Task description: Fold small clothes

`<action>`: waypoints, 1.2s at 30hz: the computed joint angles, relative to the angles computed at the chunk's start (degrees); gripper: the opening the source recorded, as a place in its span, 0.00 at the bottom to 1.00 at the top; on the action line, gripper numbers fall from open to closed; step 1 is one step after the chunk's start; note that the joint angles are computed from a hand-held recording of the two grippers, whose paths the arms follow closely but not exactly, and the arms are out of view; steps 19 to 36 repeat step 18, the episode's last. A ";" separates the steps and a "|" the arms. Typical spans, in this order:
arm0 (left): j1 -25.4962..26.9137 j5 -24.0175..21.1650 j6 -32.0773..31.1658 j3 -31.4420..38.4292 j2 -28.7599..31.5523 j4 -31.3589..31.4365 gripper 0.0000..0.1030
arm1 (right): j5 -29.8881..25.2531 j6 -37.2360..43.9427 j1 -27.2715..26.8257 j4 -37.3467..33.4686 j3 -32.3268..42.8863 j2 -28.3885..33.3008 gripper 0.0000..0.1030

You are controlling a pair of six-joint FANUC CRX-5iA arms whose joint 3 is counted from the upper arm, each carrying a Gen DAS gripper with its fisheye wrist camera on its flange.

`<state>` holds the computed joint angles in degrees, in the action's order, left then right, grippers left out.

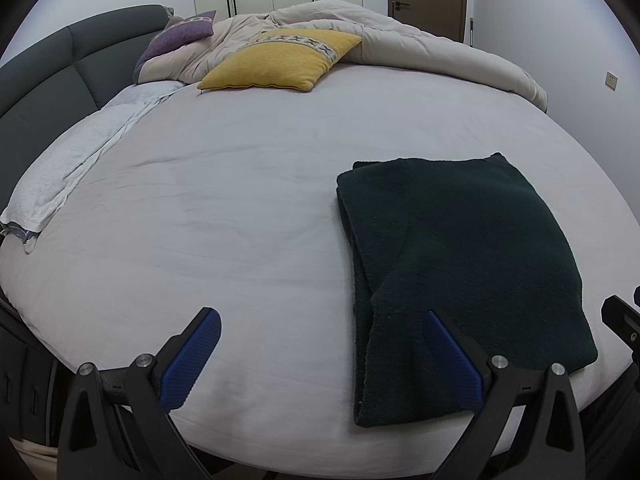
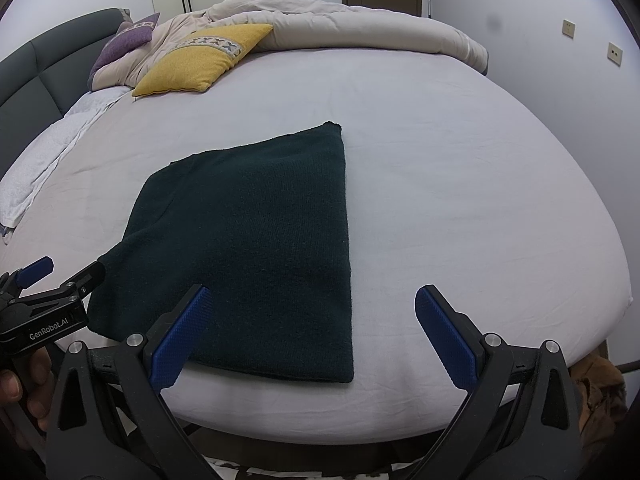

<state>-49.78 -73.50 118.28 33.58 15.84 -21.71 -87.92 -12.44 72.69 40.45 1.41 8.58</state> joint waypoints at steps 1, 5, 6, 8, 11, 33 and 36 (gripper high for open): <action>0.03 0.04 -0.08 -0.06 -0.04 0.05 1.00 | -0.01 -0.01 0.00 0.01 -0.01 -0.01 1.00; -0.02 -0.11 0.01 0.03 0.02 0.01 1.00 | 0.24 -0.32 -0.08 0.06 -0.11 0.04 1.00; 0.09 -0.03 -0.12 -0.06 -0.02 0.14 1.00 | 0.23 -0.31 -0.10 0.03 0.07 0.26 1.00; 0.16 0.04 -0.27 -0.26 -0.11 0.33 1.00 | 0.50 -0.43 -0.15 -0.05 -0.04 0.37 1.00; 0.31 0.02 -0.47 -0.39 -0.14 0.48 1.00 | 0.94 -0.50 -0.34 -0.24 -0.09 0.54 1.00; 0.74 0.22 -1.10 -0.58 -0.18 0.69 1.00 | 1.62 -0.77 -0.67 -0.33 -0.44 0.42 1.00; 0.74 0.22 -1.10 -0.58 -0.18 0.69 1.00 | 1.62 -0.77 -0.67 -0.33 -0.44 0.42 1.00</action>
